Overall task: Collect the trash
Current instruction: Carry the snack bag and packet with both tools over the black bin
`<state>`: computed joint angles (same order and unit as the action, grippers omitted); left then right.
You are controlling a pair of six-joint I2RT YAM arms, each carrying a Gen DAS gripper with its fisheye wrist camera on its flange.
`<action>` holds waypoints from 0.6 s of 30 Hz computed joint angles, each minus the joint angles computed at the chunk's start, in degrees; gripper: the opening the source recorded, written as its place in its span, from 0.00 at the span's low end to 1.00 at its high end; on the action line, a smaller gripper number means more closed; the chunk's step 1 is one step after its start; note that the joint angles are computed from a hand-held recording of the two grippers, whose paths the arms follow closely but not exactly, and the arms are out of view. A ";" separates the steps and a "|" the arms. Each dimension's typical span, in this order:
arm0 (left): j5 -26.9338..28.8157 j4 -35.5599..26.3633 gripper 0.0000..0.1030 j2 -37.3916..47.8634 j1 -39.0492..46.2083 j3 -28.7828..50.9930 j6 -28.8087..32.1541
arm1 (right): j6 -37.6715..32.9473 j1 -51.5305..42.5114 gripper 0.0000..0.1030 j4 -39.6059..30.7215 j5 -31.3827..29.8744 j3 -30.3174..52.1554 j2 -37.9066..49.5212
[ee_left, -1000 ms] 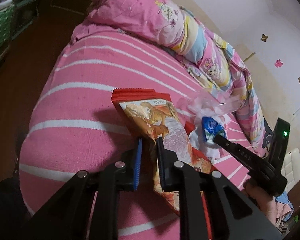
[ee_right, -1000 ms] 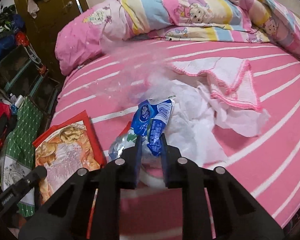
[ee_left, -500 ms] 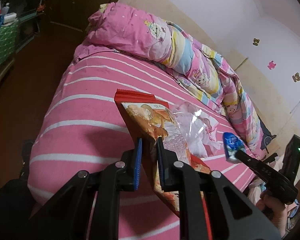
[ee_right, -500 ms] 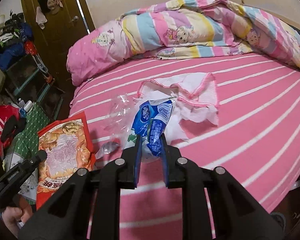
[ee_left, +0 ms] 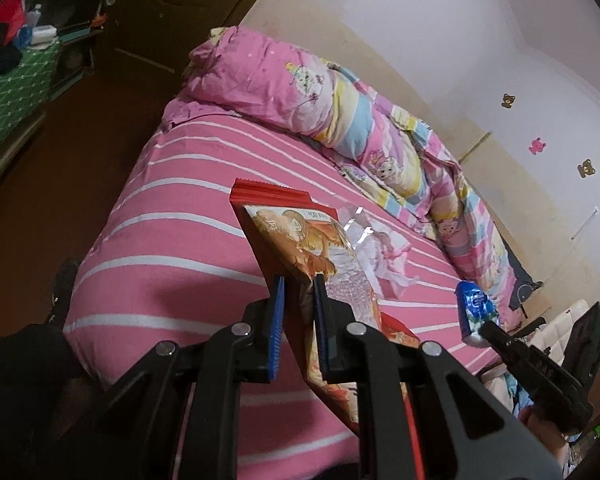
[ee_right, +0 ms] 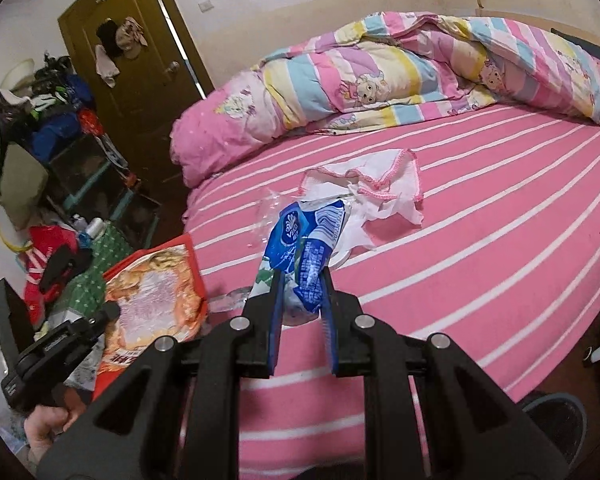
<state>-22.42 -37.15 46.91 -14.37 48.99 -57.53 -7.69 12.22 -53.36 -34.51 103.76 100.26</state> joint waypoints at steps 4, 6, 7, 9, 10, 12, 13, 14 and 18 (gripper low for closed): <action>-8.48 -4.08 0.13 1.31 -11.16 3.69 -6.68 | -2.13 -3.29 0.17 -2.15 -3.29 -2.75 -4.70; -11.51 -5.35 0.13 2.93 -15.54 5.56 -9.01 | -3.79 -6.02 0.17 -3.86 -5.18 -3.61 -6.89; -13.26 -5.99 0.13 4.43 -18.30 7.05 -10.05 | -4.87 -7.64 0.17 -5.07 -6.12 -3.81 -7.80; -15.02 -6.18 0.13 7.03 -21.40 9.16 -11.05 | -6.64 -10.28 0.17 -7.14 -7.72 -4.05 -8.92; -15.75 -6.23 0.13 8.34 -22.93 10.19 -11.53 | -7.48 -11.51 0.17 -7.96 -8.27 -4.03 -9.25; -16.48 -5.57 0.13 11.85 -25.62 12.75 -11.72 | -10.17 -14.86 0.17 -9.83 -9.33 -4.41 -10.36; -16.75 -5.24 0.13 13.38 -26.71 13.78 -11.87 | -11.77 -16.83 0.17 -10.88 -9.84 -4.54 -10.70; -16.78 -4.43 0.13 15.88 -28.08 15.34 -11.80 | -13.13 -18.52 0.17 -11.75 -10.18 -4.63 -10.87; -15.97 -1.67 0.13 22.91 -31.25 19.50 -10.82 | -18.87 -25.66 0.17 -15.23 -11.31 -4.68 -10.77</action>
